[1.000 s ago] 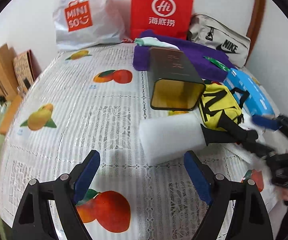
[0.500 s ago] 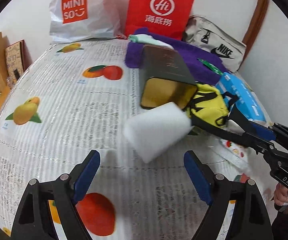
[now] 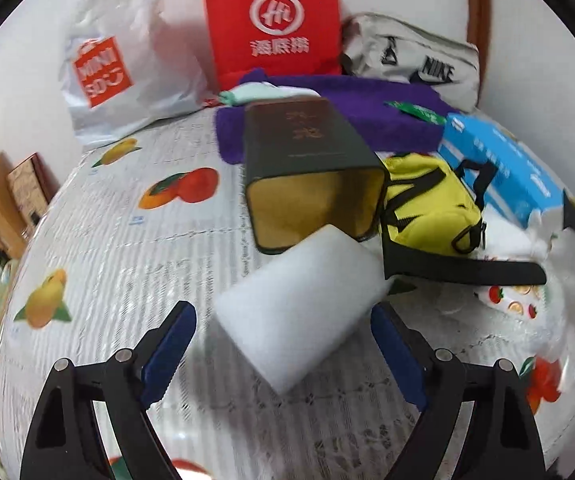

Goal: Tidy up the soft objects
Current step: 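Grasp the white foam block with the left tool while the right tool grasps the black strap, then carry the foam block with the left tool while the right tool carries the strap toward the purple towel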

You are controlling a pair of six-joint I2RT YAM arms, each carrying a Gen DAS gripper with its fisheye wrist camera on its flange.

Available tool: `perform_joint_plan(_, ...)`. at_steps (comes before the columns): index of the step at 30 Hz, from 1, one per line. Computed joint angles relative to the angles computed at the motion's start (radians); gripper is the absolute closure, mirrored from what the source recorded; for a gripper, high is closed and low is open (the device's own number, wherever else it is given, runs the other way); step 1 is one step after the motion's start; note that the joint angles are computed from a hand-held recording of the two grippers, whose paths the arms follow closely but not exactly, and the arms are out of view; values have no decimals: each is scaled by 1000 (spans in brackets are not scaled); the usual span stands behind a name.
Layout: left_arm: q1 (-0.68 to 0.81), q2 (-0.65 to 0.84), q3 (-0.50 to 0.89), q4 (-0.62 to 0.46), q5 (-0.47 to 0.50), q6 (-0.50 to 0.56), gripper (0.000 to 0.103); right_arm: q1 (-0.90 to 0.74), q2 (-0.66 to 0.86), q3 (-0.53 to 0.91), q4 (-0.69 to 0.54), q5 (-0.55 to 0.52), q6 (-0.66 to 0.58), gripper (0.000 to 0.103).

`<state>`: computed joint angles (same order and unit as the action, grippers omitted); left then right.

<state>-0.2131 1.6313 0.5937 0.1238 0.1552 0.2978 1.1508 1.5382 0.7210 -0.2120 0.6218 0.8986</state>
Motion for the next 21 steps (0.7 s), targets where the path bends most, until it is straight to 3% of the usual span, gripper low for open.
perform_joint_plan(3,-6,26,20,-7,16,-3,15,4,-11,-12,-3,6,17,77)
perform_joint_plan(5,-1,33,27,-18,43,3,25,9,-19,-19,-6,9,24,77)
perform_joint_plan(8,8,12,6,-4,61,3,28,23,-29,-21,-55,19,64,77)
perform_joint_plan(21,115,-153,-72,-79,79,-20,28,38,-88,-135,-148,-7,280,77)
